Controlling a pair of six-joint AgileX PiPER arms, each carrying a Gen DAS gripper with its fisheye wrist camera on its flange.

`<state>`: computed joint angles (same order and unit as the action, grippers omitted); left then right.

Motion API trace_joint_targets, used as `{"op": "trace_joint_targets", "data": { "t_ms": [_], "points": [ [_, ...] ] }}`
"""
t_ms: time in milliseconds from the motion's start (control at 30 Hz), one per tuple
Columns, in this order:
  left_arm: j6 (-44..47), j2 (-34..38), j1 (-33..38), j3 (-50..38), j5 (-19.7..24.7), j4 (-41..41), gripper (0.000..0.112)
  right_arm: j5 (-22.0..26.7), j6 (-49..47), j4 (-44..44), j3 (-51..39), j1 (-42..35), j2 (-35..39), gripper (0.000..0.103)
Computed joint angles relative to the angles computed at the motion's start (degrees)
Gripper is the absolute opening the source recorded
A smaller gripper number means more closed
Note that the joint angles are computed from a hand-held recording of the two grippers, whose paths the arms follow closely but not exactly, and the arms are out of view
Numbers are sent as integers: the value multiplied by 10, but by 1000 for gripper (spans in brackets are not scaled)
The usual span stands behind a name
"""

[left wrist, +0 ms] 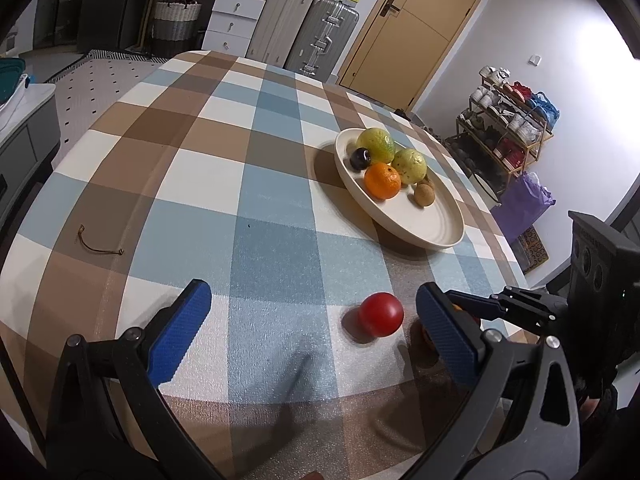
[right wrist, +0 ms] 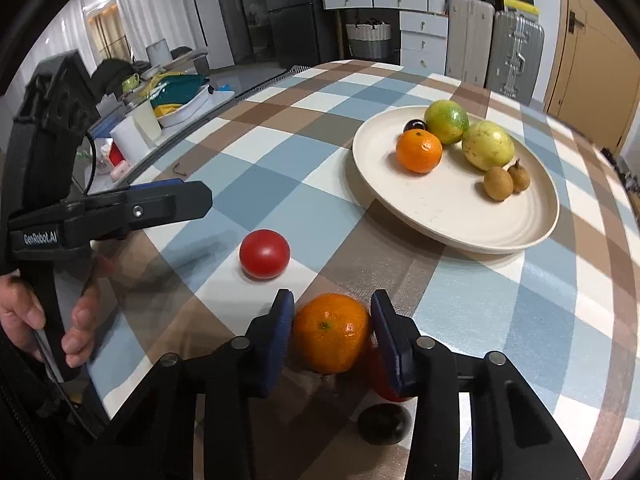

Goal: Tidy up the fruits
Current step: 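Grasp the orange on the cloth with the right gripper, then grasp the red tomato with the left gripper while right lifts the orange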

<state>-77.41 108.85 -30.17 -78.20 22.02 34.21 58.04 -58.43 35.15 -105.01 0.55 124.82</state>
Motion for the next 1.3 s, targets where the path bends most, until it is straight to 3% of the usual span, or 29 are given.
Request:
{"op": "trace_joint_targets", "data": {
  "t_ms": [267,533,800,1300],
  "points": [
    [14,2,-3,-10,17,-13,102,7,-19,41,10,-16,-6,39],
    [47,11,-13,-33,42,-34,102,54,-5,97,-29,-47,11,39],
    [99,33,-23,-71,72,-75,102,69,-12,145,-37,-70,12,39],
    [181,128,-46,-230,210,-115,102,95,-14,180,-47,-111,26,39]
  ]
}}
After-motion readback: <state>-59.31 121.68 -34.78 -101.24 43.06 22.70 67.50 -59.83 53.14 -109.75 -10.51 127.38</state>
